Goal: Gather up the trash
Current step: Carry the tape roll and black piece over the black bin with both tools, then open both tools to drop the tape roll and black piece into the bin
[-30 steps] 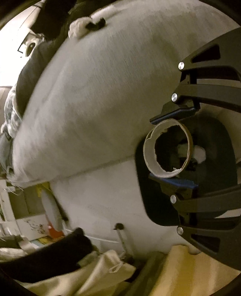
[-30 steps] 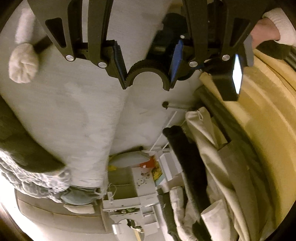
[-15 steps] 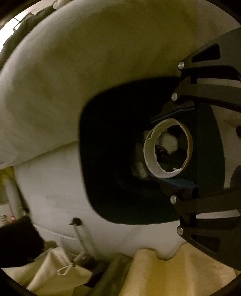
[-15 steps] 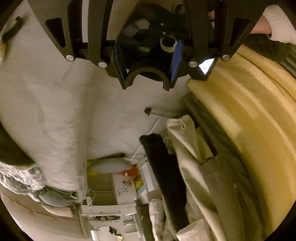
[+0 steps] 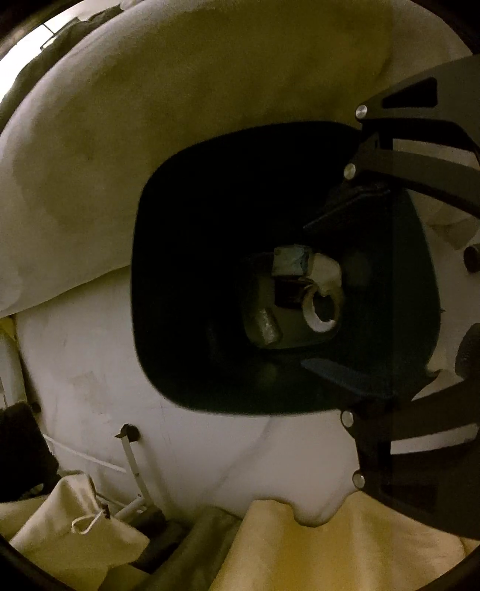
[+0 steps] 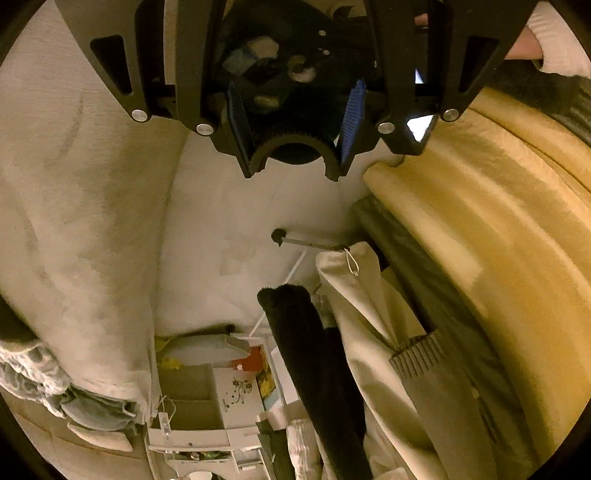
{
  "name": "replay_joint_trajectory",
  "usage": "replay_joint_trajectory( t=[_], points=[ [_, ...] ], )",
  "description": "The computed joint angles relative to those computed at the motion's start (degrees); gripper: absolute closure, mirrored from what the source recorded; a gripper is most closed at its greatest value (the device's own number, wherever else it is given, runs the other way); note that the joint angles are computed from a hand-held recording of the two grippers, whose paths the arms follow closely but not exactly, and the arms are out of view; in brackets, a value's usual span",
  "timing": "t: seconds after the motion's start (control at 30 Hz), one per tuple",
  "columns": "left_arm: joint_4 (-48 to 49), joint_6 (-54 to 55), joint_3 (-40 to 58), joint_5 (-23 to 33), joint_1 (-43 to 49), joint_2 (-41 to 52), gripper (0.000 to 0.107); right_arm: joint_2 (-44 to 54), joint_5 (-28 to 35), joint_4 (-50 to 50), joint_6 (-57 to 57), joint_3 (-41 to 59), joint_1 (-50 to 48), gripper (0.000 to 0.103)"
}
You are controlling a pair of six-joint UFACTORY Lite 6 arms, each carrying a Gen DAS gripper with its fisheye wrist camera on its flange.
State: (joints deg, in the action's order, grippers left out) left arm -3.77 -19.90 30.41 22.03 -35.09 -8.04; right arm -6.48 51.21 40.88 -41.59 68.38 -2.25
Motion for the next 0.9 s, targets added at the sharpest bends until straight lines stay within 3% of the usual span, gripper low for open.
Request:
replay_joint_trajectory(
  t=[0.4, 0.9],
  points=[
    [3.9, 2.1, -1.0, 7.6, 7.3, -17.6, 0.036, 5.8, -6.9, -4.9, 5.0, -2.8, 6.0, 0.058],
    [13.3, -2.3, 9.4, 21.3, 3.7, -33.5, 0.045, 11.8, -13.2, -11.6, 11.4, -7.2, 12.3, 0.058]
  ],
)
